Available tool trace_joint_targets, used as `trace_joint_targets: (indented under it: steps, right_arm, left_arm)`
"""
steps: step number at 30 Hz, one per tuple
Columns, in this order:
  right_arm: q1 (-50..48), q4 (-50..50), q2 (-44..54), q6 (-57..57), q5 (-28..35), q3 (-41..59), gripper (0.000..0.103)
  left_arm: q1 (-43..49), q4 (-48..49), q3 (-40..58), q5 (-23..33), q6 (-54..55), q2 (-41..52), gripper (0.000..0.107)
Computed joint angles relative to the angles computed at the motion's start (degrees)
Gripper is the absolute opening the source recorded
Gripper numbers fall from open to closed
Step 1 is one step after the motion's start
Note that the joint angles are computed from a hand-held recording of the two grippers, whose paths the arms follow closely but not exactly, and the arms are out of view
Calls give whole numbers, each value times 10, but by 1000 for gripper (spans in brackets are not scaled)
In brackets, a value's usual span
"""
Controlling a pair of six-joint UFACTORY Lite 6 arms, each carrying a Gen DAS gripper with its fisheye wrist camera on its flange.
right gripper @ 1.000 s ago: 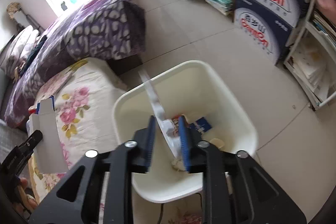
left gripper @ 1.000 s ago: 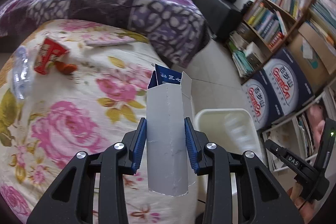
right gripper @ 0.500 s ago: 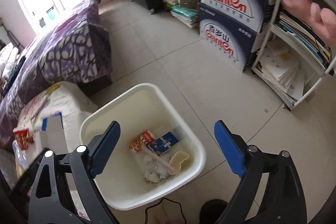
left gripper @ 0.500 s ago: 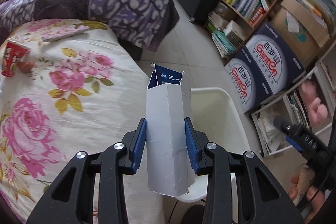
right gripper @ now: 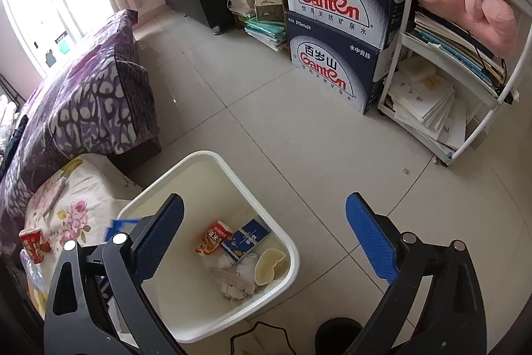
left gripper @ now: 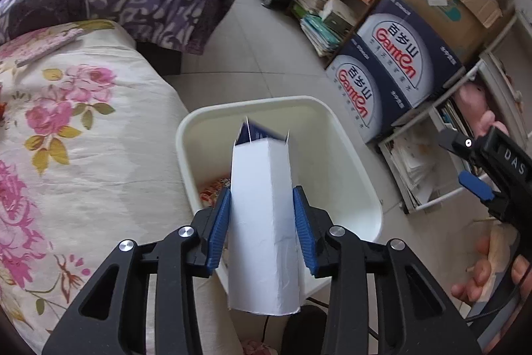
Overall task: Collect trash
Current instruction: 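Lower the white carton into the bin and open the left tool, then grasp the clear plastic bottle with the left tool while the right tool grasps the orange scrap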
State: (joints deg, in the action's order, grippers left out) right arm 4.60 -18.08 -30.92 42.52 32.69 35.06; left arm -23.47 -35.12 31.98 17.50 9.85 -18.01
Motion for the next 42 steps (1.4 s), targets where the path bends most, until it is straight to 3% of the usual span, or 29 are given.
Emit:
trace_joint_targets:
  steps: [3,8,16,26,29,36,39,42]
  right_arm:
    - [11,-21,-1,22,2,0,94]
    - [55,-78,7,90,15,5,94]
    - [135,-130,58,181,23,29,94]
    - [279,-200,207,305,24,109,96]
    - [321,-223,261,339,25,144,96]
    - [405,-304,382,416,-9,231,96]
    - [417,-272,444,368,-64,286,96]
    - [437,-271,518,344,-108,366,96]
  left_arm:
    - [12,-72,-3,6,78,2,58]
    - [34,-64,-8,13,80,-7,64]
    - [106,69,-25,20,8,-25,76]
    - [396,196,19,32,31,28,81]
    - [504,205,61,10,61,71,81]
    - [663,386,212,-56,-62,217,81]
    - [728,294,333,-25,31,328,81]
    - [778,185,486,65,136,455,81]
